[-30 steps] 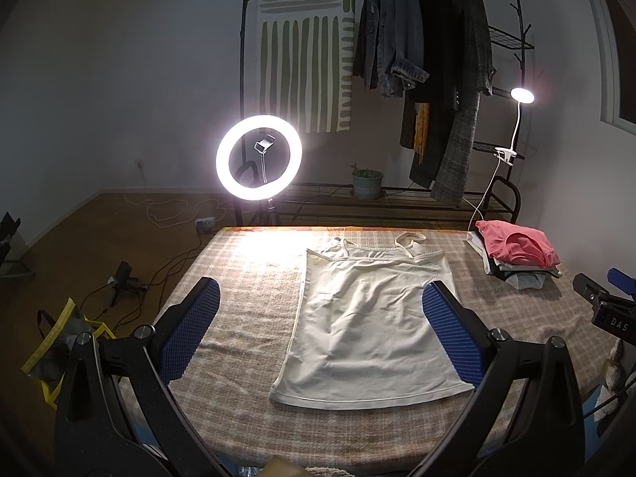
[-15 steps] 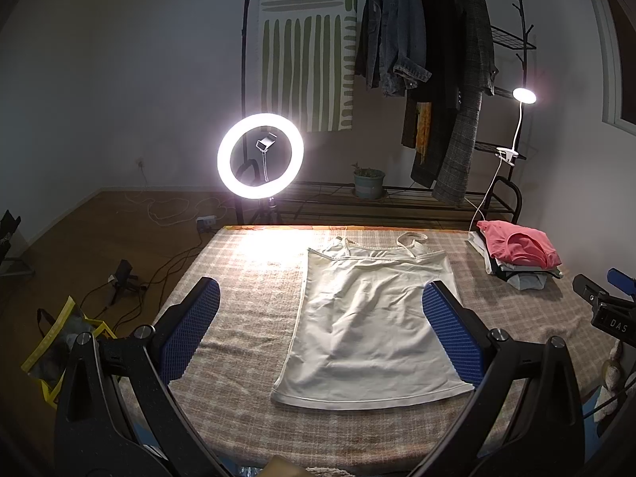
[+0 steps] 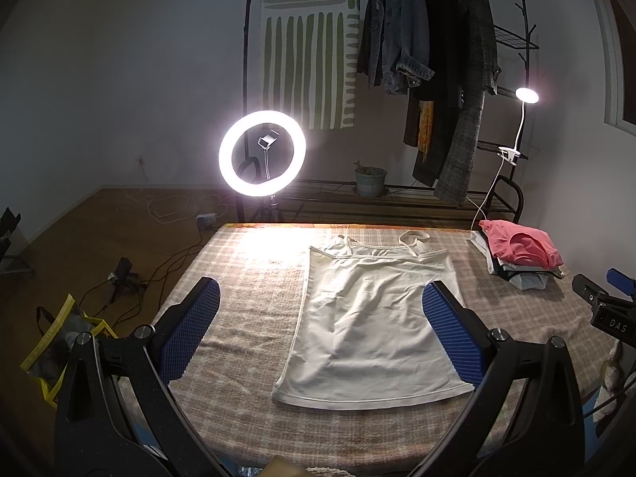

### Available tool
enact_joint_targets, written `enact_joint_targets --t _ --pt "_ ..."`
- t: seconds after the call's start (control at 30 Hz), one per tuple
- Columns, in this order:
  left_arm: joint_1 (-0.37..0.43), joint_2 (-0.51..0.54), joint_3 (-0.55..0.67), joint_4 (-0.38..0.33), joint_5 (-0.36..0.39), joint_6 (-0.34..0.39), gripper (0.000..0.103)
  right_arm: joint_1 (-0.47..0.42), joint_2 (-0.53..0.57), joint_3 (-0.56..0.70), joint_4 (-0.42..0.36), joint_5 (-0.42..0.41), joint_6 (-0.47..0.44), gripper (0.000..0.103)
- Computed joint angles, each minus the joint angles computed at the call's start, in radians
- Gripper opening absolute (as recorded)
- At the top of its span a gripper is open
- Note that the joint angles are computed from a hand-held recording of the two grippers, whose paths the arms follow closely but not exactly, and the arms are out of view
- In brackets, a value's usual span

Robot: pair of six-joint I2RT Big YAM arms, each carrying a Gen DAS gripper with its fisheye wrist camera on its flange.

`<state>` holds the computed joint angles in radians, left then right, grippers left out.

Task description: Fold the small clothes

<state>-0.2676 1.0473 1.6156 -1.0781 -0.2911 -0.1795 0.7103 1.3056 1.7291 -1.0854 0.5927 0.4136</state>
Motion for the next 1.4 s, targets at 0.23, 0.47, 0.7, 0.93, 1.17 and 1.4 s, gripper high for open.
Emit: enact_joint_targets --t 0.23,0.47,0.7,0.93,1.17,1.4 --pt "0.021 0.004 0.0 -0.002 0.015 0.001 0.103 0.004 0.007 0.003 -0.002 0.001 0.004 0.103" --pt "0.045 0.007 -0.021 0.011 0.036 -0.001 0.103 0.008 0.041 0.027 -0.012 -0.005 0.004 0.103" --pt "0.091 0.013 -0.045 0.02 0.077 0.0 0.103 0.005 0.079 0.053 -0.007 -0.023 -0.002 0.103" --pt "0.207 -0.001 -0.144 0.082 0.227 -0.003 0.103 -0.015 0.153 0.106 0.026 -0.083 -0.04 0.103" --pt "0.301 0.027 -0.237 0.074 0.368 -0.048 0.097 -0.044 0.291 0.22 0.064 -0.236 -0.095 0.094" --pt "0.351 0.101 -0.302 0.035 0.494 -0.097 0.075 -0.059 0.53 0.506 -0.029 -0.385 -0.141 0.083"
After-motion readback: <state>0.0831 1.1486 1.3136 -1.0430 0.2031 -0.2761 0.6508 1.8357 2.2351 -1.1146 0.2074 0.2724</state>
